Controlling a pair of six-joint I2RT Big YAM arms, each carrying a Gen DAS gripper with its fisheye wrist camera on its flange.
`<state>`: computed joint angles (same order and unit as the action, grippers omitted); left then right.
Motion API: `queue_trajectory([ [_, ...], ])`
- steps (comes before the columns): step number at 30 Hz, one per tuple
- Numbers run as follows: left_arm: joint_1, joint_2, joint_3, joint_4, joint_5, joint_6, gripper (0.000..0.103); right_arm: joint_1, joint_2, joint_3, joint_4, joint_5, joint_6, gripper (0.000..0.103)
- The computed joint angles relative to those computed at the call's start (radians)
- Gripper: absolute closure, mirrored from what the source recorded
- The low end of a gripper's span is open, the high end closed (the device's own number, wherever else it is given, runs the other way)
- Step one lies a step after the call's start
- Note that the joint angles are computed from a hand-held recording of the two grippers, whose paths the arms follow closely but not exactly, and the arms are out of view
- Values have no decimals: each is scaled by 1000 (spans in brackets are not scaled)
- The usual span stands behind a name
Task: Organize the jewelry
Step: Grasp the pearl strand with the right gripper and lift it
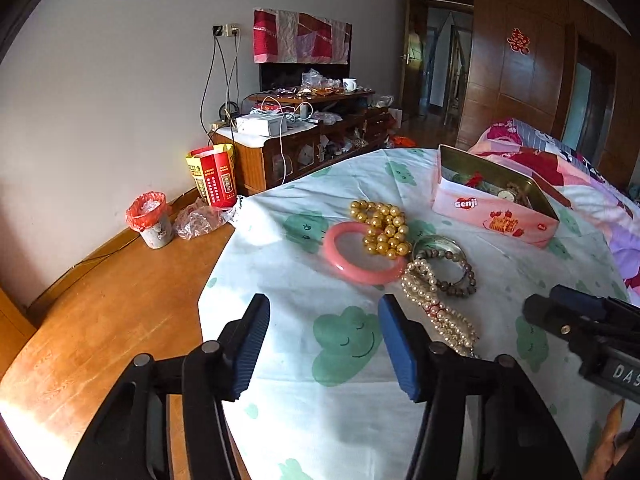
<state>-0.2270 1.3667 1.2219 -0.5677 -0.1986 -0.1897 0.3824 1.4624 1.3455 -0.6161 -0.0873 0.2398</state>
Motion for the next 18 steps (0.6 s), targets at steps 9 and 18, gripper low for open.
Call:
queue_trajectory([
  [9, 43, -3, 5, -29, 42, -15, 46, 56, 162, 155, -110, -73, -53, 41],
  [18, 70, 9, 15, -29, 94, -11, 46, 106, 262, 285, -217, 39, -138, 60],
])
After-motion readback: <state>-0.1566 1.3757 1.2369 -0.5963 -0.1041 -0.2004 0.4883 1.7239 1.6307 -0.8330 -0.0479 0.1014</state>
